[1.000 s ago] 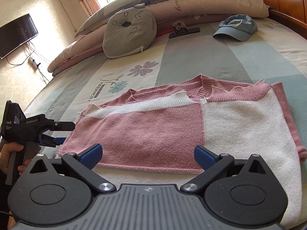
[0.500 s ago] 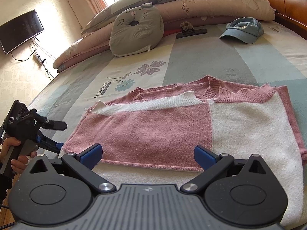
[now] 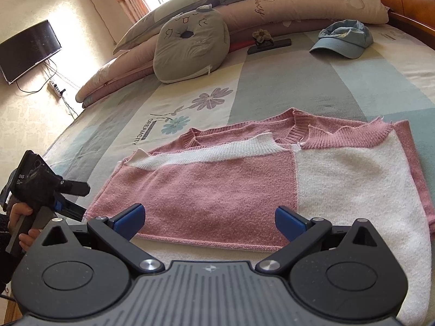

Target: Fold clothes

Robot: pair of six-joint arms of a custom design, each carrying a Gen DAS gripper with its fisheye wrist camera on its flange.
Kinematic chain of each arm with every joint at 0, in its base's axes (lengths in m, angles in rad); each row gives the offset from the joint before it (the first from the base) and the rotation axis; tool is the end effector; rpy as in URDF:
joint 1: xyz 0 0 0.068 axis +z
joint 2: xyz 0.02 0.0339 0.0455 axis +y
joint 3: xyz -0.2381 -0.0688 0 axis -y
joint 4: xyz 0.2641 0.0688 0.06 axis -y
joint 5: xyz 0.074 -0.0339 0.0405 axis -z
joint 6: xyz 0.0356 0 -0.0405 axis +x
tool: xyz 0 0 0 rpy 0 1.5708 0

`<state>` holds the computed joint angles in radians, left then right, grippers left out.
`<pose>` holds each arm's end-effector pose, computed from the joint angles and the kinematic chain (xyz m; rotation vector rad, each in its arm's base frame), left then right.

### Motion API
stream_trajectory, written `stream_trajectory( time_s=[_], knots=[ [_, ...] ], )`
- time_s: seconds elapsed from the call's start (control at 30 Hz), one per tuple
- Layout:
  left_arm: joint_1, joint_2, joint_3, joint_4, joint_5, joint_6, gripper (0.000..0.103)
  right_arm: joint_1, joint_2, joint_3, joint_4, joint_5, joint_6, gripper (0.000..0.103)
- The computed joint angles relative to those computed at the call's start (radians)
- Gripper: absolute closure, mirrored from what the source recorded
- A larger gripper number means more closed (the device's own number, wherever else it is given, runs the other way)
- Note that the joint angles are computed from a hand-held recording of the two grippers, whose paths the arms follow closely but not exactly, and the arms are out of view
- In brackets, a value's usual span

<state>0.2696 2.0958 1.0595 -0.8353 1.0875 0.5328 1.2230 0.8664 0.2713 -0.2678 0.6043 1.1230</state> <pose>0.2963 0.0492 0.0364 0.1021 2.5367 -1.5566 0.0822 0.1673 0.1181 0.1484 2.2911 0.5016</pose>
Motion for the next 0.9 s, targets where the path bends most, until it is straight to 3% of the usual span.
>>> stream_trajectory(
  time_s=[0.1, 0.23, 0.3, 0.33, 0.37, 0.4, 0.47, 0.53, 0.6, 0.63, 0.67, 0.7, 0.77, 0.9],
  knots=[
    [-0.055, 0.005, 0.029, 0.059, -0.016, -0.068, 0.001, -0.01, 0.027, 0.0, 0.033, -0.02, -0.005, 0.0],
    [-0.066, 0.008, 0.047, 0.03, -0.043, -0.044, 0.004, -0.017, 0.063, 0.004, 0.068, -0.039, -0.013, 0.0],
    [-0.043, 0.008, 0.034, 0.044, -0.053, -0.029, 0.019, -0.02, 0.075, 0.003, 0.08, -0.043, -0.015, 0.0],
    [-0.023, 0.015, 0.028, 0.07, -0.062, -0.047, 0.039, -0.023, 0.077, 0.001, 0.084, -0.047, -0.017, 0.0],
    [0.0, 0.04, 0.035, 0.085, -0.07, -0.073, 0.067, -0.026, 0.076, -0.003, 0.088, -0.052, -0.018, 0.0],
    [0.024, 0.077, 0.053, 0.089, -0.074, -0.1, 0.08, -0.029, 0.077, -0.006, 0.091, -0.056, -0.018, 0.0],
    [0.059, 0.138, 0.085, 0.053, -0.032, -0.07, 0.08, -0.037, 0.083, -0.009, 0.097, -0.063, -0.016, 0.0],
    [0.044, 0.106, 0.07, 0.049, -0.044, -0.065, 0.077, -0.038, 0.091, -0.01, 0.104, -0.064, -0.016, 0.0],
    [0.022, 0.071, 0.056, 0.041, -0.05, -0.055, 0.06, -0.038, 0.091, -0.01, 0.106, -0.064, -0.019, 0.0],
    [0.01, 0.061, 0.055, 0.025, -0.044, -0.019, 0.043, -0.038, 0.091, -0.009, 0.107, -0.064, -0.022, 0.0],
    [-0.001, 0.048, 0.047, 0.026, -0.051, 0.017, 0.041, -0.037, 0.089, -0.009, 0.109, -0.062, -0.025, 0.0],
    [-0.007, 0.032, 0.032, 0.051, -0.075, 0.031, 0.049, -0.038, 0.088, -0.012, 0.117, -0.064, -0.03, 0.0],
    [0.006, 0.055, 0.044, 0.068, -0.107, -0.027, 0.081, -0.044, 0.088, -0.018, 0.138, -0.073, -0.035, 0.0],
    [0.014, 0.02, -0.008, 0.133, -0.115, -0.054, 0.081, -0.065, 0.069, -0.047, 0.213, -0.104, -0.055, 0.0]
  ],
)
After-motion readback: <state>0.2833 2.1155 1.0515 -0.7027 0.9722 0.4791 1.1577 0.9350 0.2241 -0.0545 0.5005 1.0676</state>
